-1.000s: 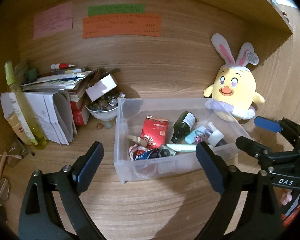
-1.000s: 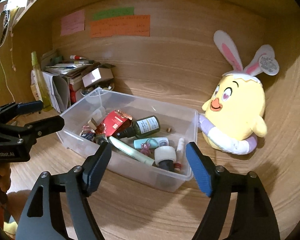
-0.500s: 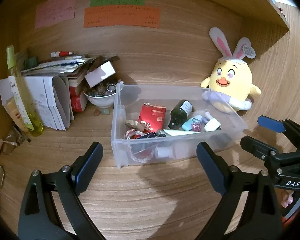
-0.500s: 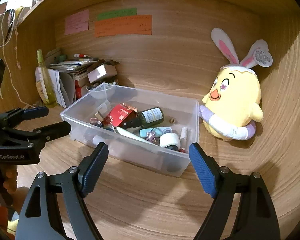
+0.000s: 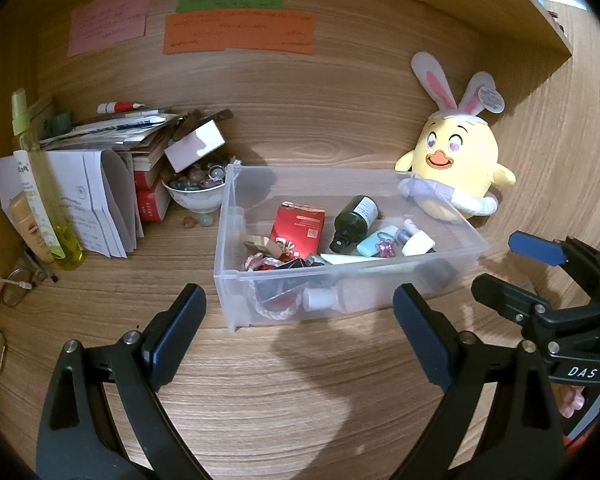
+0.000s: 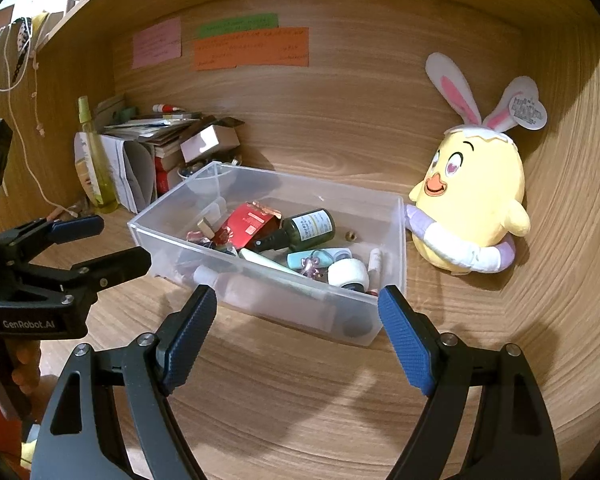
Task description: Organize objects
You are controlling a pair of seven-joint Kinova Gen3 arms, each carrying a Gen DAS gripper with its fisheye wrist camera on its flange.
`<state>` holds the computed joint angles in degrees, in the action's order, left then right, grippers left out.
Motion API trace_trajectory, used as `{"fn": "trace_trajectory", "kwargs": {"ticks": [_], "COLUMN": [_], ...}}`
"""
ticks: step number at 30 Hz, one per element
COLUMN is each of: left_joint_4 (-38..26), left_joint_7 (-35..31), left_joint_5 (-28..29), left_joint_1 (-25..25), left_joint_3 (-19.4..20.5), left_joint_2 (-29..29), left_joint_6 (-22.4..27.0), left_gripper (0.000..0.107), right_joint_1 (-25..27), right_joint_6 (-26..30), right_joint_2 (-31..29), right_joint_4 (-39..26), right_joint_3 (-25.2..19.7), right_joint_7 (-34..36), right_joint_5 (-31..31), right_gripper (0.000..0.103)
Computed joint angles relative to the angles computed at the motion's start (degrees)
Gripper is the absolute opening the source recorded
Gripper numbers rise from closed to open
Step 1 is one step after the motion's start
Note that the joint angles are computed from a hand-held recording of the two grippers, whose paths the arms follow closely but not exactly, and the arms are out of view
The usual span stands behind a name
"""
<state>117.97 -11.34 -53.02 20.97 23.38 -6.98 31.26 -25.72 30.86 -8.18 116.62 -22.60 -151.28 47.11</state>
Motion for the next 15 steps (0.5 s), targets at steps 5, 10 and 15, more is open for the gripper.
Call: {"fn": "trace_trajectory", "kwargs": {"ticks": [5,10,15], "left_joint_4": [-0.01,-0.06,-0.18], "left_joint_7": [-0.11,-0.6,-0.89], "left_joint_5": [-0.01,-0.1,0.12], "left_joint_1": [0.31,0.49,0.67], "left_joint_3": [0.04,-0.01,-0.23], "left_joint_2": [-0.01,0.1,0.39], "left_joint_6": [0.21,0.03,0.0], "left_gripper": [0.096,0.096,0.096], "right_joint_1": [-0.06,0.12,0.32], "right_joint_6": [-0.11,-1.0,-0.73], "right_joint_2": [0.08,-0.08,0.12], "right_joint_4": [0.01,0.21,0.15], "right_joint_3": [0.23,0.66,-0.01], "right_joint_7": [0.4,1.62,1.41], "right_joint_5": [-0.51,-1.78,-1.43], "right_gripper": [0.081,0.081,0.081]}}
